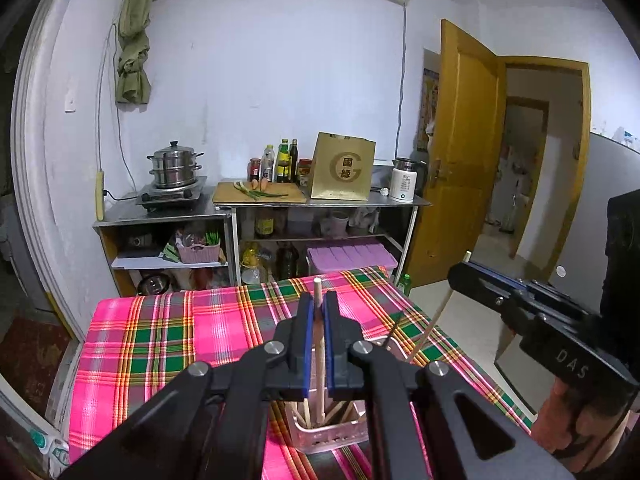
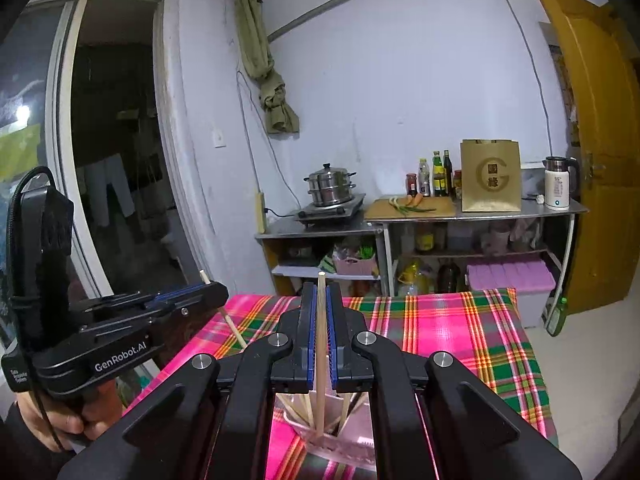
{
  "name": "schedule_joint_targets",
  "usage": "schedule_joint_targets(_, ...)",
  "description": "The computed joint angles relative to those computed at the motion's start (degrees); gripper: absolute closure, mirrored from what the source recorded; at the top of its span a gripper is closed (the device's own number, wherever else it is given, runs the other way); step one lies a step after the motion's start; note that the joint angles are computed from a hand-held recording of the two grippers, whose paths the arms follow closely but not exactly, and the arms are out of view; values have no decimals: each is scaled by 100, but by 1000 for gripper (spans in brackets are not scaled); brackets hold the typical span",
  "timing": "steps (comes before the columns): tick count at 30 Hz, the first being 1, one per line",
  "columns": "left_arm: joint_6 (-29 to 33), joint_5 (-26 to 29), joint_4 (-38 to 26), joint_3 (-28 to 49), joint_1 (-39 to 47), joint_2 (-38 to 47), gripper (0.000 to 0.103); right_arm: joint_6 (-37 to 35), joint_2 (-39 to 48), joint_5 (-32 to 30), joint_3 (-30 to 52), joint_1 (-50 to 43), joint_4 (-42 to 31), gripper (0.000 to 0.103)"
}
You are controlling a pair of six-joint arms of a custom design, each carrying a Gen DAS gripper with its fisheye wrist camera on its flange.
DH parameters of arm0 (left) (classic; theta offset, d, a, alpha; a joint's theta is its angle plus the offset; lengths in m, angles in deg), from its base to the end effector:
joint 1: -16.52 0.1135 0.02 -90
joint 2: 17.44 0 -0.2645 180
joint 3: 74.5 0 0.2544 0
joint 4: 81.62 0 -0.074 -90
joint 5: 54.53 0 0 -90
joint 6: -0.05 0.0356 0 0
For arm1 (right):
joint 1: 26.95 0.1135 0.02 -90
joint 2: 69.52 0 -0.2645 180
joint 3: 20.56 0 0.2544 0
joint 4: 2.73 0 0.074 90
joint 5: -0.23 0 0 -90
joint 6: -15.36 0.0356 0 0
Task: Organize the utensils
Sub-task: 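Lower both chopsticks into the basket and open both tools, then withdraw both open tools toward the last loose chopsticks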
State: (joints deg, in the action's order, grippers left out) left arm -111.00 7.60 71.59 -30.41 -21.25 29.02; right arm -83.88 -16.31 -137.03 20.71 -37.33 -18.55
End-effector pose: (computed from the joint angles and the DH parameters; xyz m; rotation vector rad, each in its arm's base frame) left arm 0.1557 -0.0996 0.2433 0.0025 2.0191 -0.1442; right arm 0.1988 -0.0098 0.2270 -0.4769 1.8812 0.6159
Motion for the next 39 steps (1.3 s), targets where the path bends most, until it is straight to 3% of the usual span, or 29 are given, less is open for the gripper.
schedule_joint_targets(11, 32, 944, 1201, -577, 850, 834, 98, 169, 1266, 658, -297, 587, 1287, 98)
schedule_joint_targets(21, -83, 1019, 1509, -747, 720, 1508, 98, -86, 2140, 787, -429, 653, 1674, 98)
schedule_joint_targets(25, -171, 1003, 1452, -787, 718, 1487, 97, -213, 2114, 741, -332, 555, 1352, 97)
schedule_joint_targets(28, -231, 972, 1299, -851, 684, 1194, 94, -321, 1952, 587, -355, 369, 1201, 87)
schedule_joint_targets(31, -305, 827, 1093, -921, 529, 837, 80, -424, 1719, 420, -404, 212, 1018, 86)
schedule_joint_targets(39, -970, -315, 137, -1265, -672, -451, 73, -1286, 808, -544, -686, -911, -40, 82)
